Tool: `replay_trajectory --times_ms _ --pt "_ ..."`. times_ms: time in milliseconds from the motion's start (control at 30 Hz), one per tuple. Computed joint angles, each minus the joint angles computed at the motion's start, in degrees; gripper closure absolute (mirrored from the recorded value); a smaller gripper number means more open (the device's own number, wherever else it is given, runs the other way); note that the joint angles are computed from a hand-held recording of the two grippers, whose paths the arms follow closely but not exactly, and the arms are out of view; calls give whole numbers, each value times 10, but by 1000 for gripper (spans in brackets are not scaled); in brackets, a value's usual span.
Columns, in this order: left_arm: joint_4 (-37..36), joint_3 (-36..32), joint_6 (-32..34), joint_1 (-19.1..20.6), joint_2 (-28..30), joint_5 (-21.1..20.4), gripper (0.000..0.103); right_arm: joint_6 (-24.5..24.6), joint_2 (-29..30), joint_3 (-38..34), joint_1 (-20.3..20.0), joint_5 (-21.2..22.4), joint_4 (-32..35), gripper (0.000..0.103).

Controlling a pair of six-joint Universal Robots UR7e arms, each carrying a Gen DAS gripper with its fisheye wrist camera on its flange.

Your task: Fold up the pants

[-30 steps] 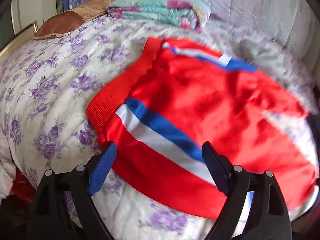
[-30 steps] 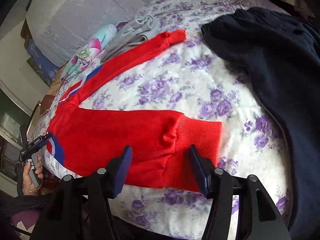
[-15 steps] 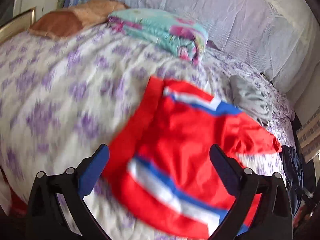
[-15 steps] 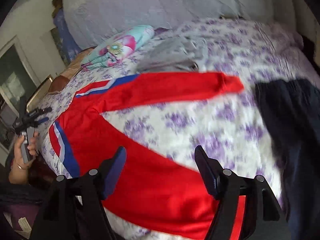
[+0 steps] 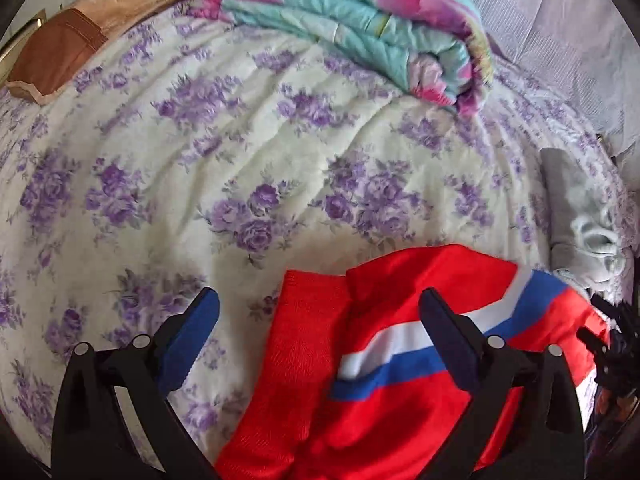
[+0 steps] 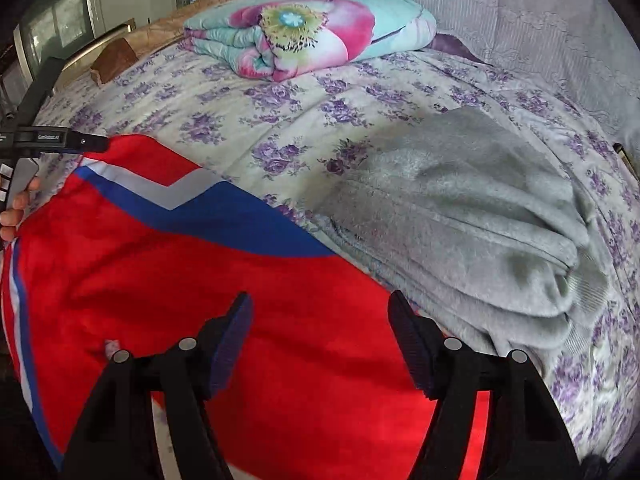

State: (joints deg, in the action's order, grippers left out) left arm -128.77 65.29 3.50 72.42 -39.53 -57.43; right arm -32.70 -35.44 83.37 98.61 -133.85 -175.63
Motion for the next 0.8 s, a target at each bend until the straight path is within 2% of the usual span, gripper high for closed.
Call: replay_trajectory --times_ms 67,133,200,233,267,300,333,400,500,633,733,800 --pt "17 -6 -1 2 7 -3 25 -6 18 -27 -9 -2 21 33" --pt "-6 10 21 -3 7 13 32 -13 28 -44 -18 -5 43 33" --pt "-28 29 40 -9 3 21 48 -26 30 -44 -25 11 39 36" --pt "-38 35 44 -11 0 23 53 -20 26 -42 -26 23 44 55" --pt "-45 39 47 -11 -4 19 58 -11 19 -37 -27 32 48 87" --pt "-53 43 50 -11 -8 13 60 -4 13 -31 -25 34 48 94" --pt "-60 46 50 -11 -13 5 61 -2 5 -22 -23 41 45 96" --pt "-81 54 52 -13 -22 -13 62 -26 -3 0 -14 51 1 96" --pt "-127 90 72 -22 -49 -32 62 -31 -34 54 2 71 -57 97" --pt "-160 145 105 -34 -98 -61 62 -57 -86 159 35 94 -164 97" --pt "-159 190 146 -29 -145 -108 62 -68 -114 245 66 108 -245 97" --pt "-148 224 155 -19 -183 -134 58 -70 -124 314 83 126 -299 97"
